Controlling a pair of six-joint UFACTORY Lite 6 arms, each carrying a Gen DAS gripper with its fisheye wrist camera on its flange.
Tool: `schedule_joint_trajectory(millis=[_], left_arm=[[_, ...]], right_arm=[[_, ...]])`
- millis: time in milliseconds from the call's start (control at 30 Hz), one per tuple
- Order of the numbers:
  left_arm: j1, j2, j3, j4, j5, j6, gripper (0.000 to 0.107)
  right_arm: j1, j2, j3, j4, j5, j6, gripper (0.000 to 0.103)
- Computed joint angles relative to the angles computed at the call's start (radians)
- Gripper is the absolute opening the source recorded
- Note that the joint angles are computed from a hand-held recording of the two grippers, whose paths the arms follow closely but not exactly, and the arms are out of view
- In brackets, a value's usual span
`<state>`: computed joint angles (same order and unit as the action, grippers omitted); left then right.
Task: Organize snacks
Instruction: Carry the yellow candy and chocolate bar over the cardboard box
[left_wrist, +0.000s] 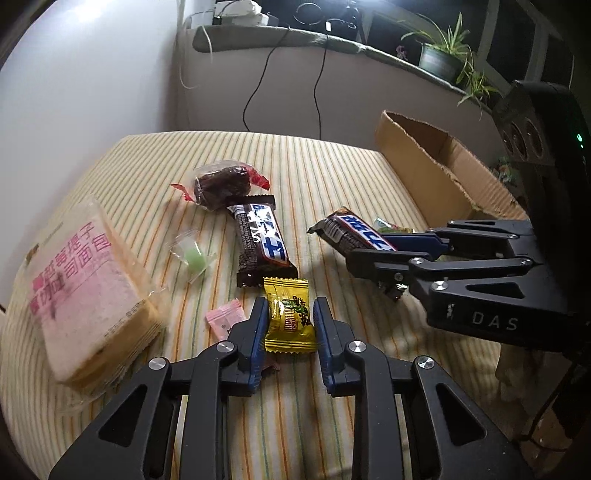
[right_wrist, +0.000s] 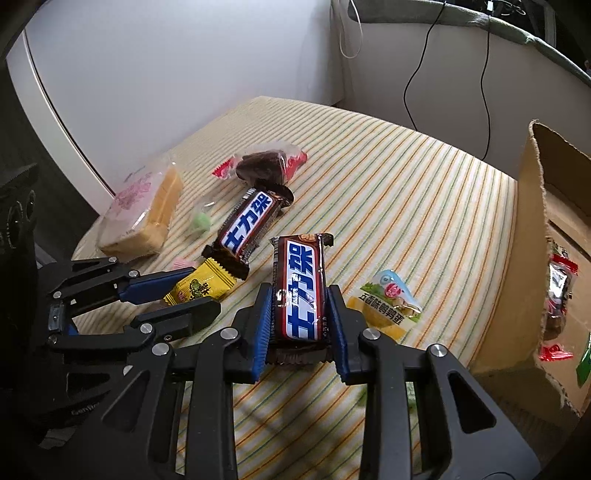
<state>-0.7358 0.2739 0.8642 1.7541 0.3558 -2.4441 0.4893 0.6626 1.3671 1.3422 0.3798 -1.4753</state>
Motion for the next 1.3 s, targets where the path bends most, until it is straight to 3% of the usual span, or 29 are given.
schedule_joint_trajectory(millis=[233, 633, 933, 1300], left_arm=[[-0.019, -0.067, -0.016, -0.035, 0.016, 0.035, 0.023], [-0.012, 0.096, 0.284, -0.173, -0.018, 0.273, 0.023], [-0.023, 0.273, 0.574, -0.391, -0.053, 0.561, 0.023], [-0.037, 0.541, 1.009, -0.882, -0.039, 1.104, 0.023]], right_arm=[[-0.042, -0.121, -0.109, 0.089, 0.018, -0.107, 0.030], [-0.217, -0.284, -0.223, 0.155, 0.060, -0.199, 0.030], [-0.400, -0.244, -0.120, 0.056, 0.110, -0.110, 0.030], [-0.530, -0.084, 0.102, -0.062, 0.135, 0.016, 0.030]])
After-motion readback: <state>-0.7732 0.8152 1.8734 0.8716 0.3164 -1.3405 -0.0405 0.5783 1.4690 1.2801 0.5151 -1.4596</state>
